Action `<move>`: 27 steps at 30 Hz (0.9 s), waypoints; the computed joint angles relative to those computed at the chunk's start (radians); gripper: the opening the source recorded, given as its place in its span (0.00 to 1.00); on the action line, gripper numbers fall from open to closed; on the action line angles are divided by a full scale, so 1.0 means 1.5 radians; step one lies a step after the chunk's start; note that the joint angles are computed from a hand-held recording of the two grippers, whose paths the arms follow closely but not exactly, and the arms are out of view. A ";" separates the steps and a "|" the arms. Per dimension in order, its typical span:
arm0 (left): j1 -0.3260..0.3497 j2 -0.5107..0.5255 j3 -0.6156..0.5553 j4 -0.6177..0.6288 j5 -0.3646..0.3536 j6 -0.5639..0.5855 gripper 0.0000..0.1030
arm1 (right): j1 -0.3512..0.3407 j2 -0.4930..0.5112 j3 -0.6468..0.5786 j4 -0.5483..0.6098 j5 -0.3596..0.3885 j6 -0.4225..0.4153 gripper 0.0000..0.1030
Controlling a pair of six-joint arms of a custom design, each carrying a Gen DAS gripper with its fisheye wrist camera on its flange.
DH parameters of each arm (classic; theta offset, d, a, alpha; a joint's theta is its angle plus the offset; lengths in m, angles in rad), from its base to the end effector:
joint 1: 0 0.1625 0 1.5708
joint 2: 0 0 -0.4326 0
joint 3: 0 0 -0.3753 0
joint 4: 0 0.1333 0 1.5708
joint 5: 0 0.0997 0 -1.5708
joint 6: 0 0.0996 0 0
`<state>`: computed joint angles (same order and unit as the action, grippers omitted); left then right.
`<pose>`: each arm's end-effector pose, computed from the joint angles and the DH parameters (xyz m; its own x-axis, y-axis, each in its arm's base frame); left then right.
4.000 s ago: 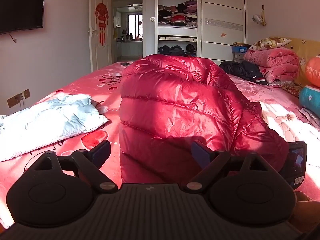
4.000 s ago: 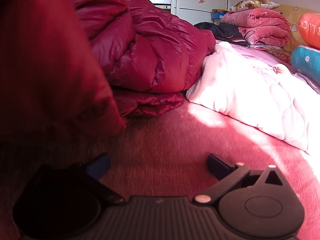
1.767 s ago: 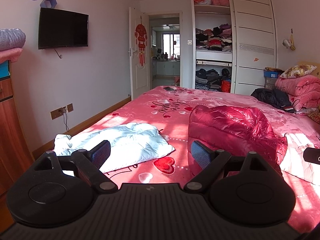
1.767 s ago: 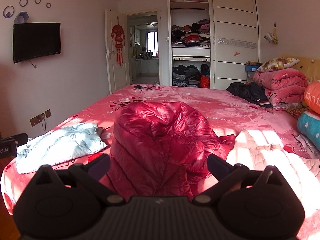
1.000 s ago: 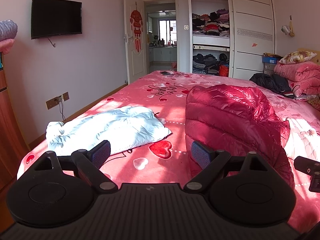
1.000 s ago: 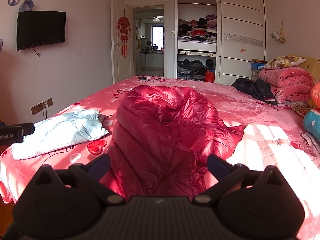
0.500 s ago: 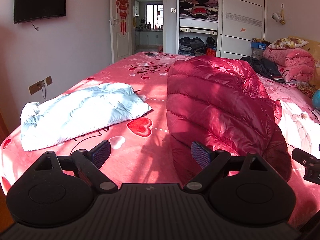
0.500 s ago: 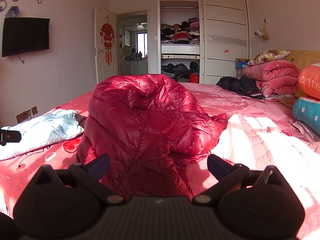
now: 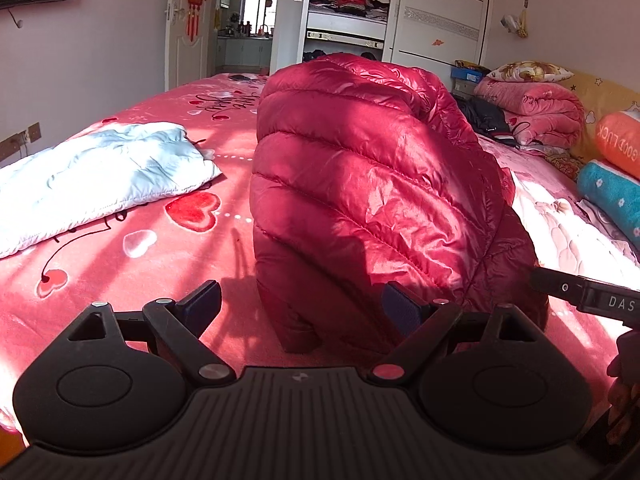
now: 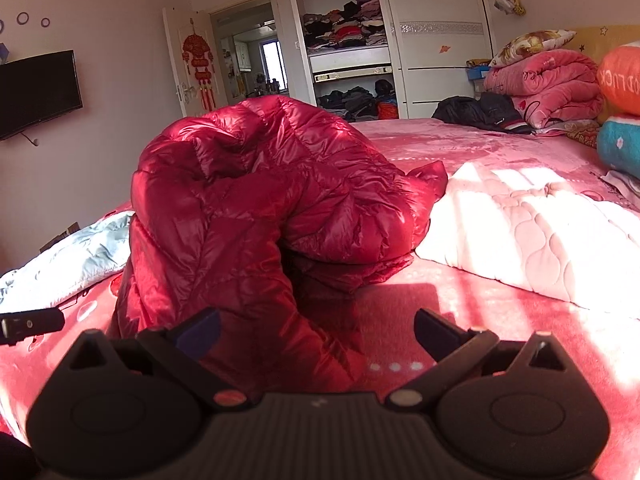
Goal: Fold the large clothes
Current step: 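Close the right gripper on the red jacket's fabric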
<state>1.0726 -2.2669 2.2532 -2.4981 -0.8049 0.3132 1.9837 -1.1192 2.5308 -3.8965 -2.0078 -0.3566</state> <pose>0.0752 -0.2852 0.5379 -0.7703 0.0189 -0.6374 0.5453 0.5377 -0.6430 0.2362 -0.3121 0.2050 -0.8182 -0.2482 0.5186 -0.5662 0.5043 -0.6520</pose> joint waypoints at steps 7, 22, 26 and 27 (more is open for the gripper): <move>0.011 -0.012 0.012 0.023 0.001 0.015 1.00 | -0.034 -0.011 0.000 0.061 0.088 -0.020 0.99; 0.059 0.037 -0.008 -0.026 -0.010 0.034 1.00 | -0.076 -0.012 -0.029 0.161 0.167 -0.044 0.72; 0.065 0.043 -0.010 -0.032 -0.014 0.023 1.00 | -0.075 -0.008 -0.044 0.196 0.157 -0.056 0.41; 0.063 0.043 -0.009 -0.031 -0.012 0.018 1.00 | -0.074 -0.006 -0.046 0.200 0.155 -0.059 0.38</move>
